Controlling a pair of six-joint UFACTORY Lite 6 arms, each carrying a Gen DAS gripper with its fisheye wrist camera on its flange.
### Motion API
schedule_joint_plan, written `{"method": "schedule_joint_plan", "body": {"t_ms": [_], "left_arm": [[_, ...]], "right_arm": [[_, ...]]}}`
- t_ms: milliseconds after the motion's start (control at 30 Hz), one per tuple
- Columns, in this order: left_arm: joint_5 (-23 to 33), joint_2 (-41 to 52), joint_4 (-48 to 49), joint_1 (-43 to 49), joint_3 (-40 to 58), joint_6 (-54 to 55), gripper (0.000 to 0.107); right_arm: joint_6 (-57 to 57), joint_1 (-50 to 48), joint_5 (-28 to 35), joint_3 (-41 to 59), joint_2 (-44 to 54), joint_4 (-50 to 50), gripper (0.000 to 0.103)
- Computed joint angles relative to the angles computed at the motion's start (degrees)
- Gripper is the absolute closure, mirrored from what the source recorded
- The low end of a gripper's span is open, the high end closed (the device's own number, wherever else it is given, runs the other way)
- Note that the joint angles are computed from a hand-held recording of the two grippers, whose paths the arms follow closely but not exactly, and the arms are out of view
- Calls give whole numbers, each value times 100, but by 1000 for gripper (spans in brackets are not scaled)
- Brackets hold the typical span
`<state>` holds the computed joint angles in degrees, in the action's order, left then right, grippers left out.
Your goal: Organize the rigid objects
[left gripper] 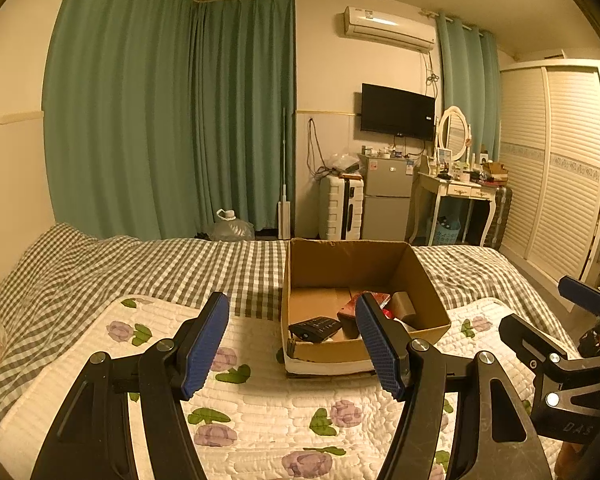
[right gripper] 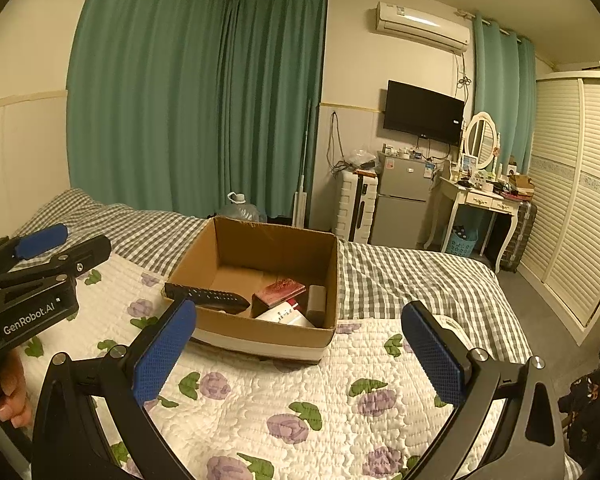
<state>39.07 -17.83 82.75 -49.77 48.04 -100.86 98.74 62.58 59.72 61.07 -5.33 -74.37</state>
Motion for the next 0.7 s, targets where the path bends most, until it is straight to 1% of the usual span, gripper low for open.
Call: {"method": "schedule_joint_plan", "body": {"t_ms": [533,700], "left_arm": [[48,-82,-169,-108,22,168,38],[315,-203,-194,-378,8,204,38]], "right_arm": [[-120,97,77,174,154,163,0],[-130,141,148,211,165,206,0]]}}
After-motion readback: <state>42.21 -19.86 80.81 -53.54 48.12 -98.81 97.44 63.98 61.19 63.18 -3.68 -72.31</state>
